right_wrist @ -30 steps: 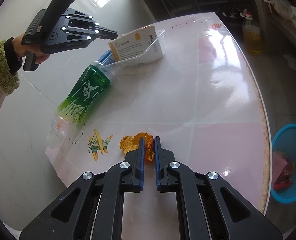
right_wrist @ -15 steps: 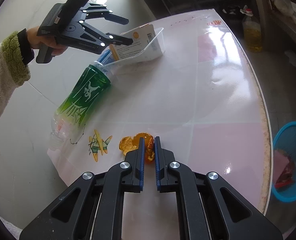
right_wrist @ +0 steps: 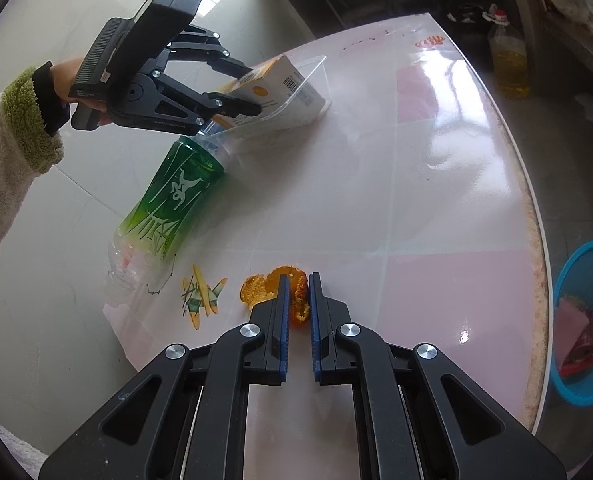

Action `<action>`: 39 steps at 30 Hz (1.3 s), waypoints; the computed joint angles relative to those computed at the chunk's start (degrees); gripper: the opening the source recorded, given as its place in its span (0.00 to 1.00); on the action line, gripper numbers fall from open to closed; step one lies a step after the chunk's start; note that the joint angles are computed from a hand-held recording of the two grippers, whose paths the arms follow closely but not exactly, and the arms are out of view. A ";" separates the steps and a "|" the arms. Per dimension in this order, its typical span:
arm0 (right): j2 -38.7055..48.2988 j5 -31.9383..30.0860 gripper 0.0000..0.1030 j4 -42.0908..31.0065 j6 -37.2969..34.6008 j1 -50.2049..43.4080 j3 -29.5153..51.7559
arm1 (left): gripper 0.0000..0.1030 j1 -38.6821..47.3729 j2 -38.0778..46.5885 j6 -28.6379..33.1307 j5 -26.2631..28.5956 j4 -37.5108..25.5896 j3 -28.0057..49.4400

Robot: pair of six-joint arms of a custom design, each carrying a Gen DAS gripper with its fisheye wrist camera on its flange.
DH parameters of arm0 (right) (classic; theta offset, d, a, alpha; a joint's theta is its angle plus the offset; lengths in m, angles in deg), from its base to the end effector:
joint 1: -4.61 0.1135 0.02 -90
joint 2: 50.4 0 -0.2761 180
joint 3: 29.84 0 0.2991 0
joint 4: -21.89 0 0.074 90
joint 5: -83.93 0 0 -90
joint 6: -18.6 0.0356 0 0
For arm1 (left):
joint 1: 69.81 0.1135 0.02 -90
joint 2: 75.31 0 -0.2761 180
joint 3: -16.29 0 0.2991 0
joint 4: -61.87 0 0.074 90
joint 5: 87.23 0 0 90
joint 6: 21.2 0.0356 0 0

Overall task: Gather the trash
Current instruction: 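Grasp the orange medicine box with the left tool and lift it, then open both tools over the wastebasket to drop the medicine box and orange peel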

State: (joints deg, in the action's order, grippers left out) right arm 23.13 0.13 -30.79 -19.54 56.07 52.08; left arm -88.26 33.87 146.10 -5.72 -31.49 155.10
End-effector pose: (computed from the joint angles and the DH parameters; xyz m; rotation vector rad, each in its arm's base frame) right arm 0.1998 0.2447 0.3455 0.0649 2.4673 0.7329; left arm 0.3992 -0.1276 0.4242 2.0235 1.8947 0.4969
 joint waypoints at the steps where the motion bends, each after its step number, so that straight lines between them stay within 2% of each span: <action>1: 0.05 0.32 0.07 -0.17 0.05 0.16 0.12 | 0.33 0.28 0.00 -0.53 0.62 -0.12 0.70; 10: -0.06 2.95 0.06 -1.48 2.25 1.25 0.81 | 0.31 3.83 -0.36 -6.21 7.27 -2.17 9.19; 12: -0.48 4.01 0.06 -2.36 2.85 1.62 1.06 | 0.30 5.63 -0.72 -9.34 11.20 -2.19 11.47; 16: -1.65 6.21 0.06 -4.12 3.79 2.34 1.62 | 0.30 10.35 -1.70 -21.71 22.99 -2.39 16.62; 20: -2.94 8.36 0.06 -5.85 4.74 3.04 2.64 | 0.30 13.38 -6.46 -30.39 31.40 0.25 12.93; 24: -4.59 11.30 0.06 -7.32 5.82 4.50 3.22 | 0.30 13.09 -12.38 -37.28 35.49 1.17 7.34; 26: -5.64 12.99 0.05 -7.90 7.02 5.46 2.96 | 0.30 11.34 -16.74 -39.66 36.92 2.43 1.86; 29: -9.14 16.59 0.05 -9.90 9.78 6.82 1.60 | 0.30 6.37 -20.82 -43.33 37.16 3.12 -3.14; 32: -14.78 22.15 0.05 -15.37 14.22 8.25 -0.26 | 0.30 -1.94 -23.32 -49.03 35.17 4.86 -7.39; 36: -23.36 30.51 0.05 -28.97 25.52 11.03 -2.57 | 0.30 -16.26 -22.82 -56.48 27.54 8.34 -11.68; 39: -29.44 34.59 0.05 -43.04 40.03 14.48 -4.70 | 0.30 -24.96 -18.40 -63.43 24.00 9.22 -10.61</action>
